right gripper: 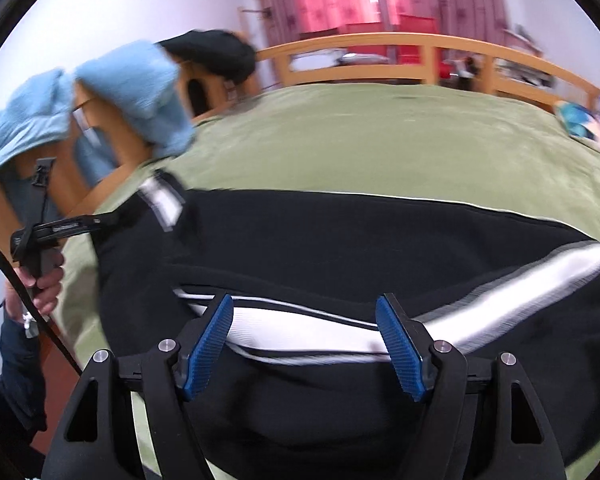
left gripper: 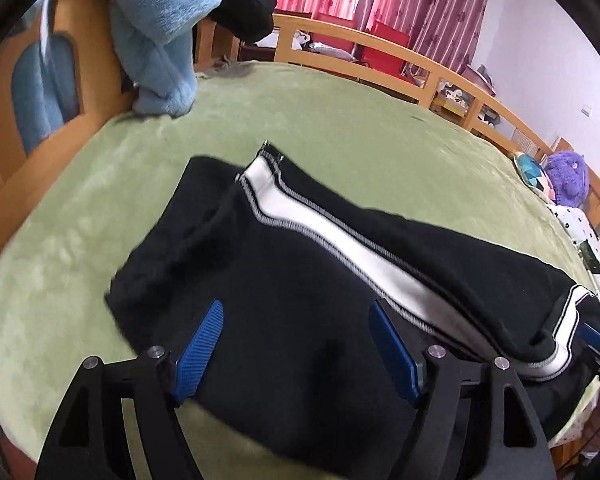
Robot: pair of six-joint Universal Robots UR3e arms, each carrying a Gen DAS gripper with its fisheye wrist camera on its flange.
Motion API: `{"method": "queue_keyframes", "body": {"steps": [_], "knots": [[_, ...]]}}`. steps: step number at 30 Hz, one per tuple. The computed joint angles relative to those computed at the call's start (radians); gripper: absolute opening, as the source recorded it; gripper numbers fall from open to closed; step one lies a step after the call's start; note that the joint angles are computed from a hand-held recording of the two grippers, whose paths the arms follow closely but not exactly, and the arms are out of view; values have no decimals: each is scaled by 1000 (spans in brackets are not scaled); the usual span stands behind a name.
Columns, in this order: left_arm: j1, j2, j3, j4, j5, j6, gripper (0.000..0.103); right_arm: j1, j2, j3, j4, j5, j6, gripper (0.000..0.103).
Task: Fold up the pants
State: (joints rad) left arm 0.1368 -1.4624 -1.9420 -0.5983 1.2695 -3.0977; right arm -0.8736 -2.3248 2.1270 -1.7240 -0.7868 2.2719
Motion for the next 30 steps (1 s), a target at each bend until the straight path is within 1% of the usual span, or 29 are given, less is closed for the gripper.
{"method": "queue_keyframes", "body": {"steps": [1, 2, 4, 6, 8, 9, 10, 11, 12, 14, 16, 18, 21, 23, 24, 26, 27, 28, 29, 30], "knots": [[10, 18, -20, -5, -5, 7, 74, 86, 46, 11, -108, -34, 54, 73], [22, 39, -44, -15, -8, 19, 74, 149, 85, 16, -182, -60, 87, 73], [48, 66, -77, -29, -16, 42, 74, 323, 221, 13, -386, -157, 183, 73], [77, 94, -112, -42, -19, 56, 74, 435, 350, -45, -442, -229, 215, 73], [114, 109, -135, -59, -42, 81, 74, 515, 473, -104, -469, -274, 237, 72], [135, 119, -148, -65, -59, 94, 74, 549, 520, -116, -515, -302, 256, 51], [149, 129, -158, -72, -70, 101, 74, 592, 567, -143, -551, -355, 283, 10], [172, 142, -174, -76, -90, 119, 74, 624, 609, -183, -565, -405, 313, 9], [185, 146, -183, -75, -104, 130, 74, 630, 630, -204, -604, -417, 348, 8], [207, 142, -196, -61, -126, 140, 74, 611, 645, -244, -640, -383, 366, 8], [217, 124, -192, -53, -139, 145, 74, 593, 681, -334, -646, -354, 392, 8], [225, 113, -191, -34, -135, 138, 74, 589, 747, -455, -644, -349, 422, 8], [251, 104, -188, -15, -150, 129, 74, 628, 877, -596, -709, -432, 482, 8], [256, 88, -173, -7, -144, 117, 74, 660, 989, -706, -667, -496, 494, 8], [254, 83, -171, 3, -136, 110, 74, 691, 1068, -763, -642, -551, 509, 9], [249, 63, -159, 22, -121, 95, 74, 721, 1159, -816, -598, -611, 518, 16], [245, 50, -150, 33, -115, 83, 74, 732, 1211, -857, -535, -631, 519, 25], [242, 36, -140, 47, -111, 71, 74, 738, 1241, -883, -482, -645, 524, 30], [237, 21, -126, 67, -105, 59, 74, 734, 1234, -867, -475, -638, 526, 30], [230, 4, -110, 87, -96, 49, 74, 726, 1203, -818, -514, -624, 530, 30]]}}
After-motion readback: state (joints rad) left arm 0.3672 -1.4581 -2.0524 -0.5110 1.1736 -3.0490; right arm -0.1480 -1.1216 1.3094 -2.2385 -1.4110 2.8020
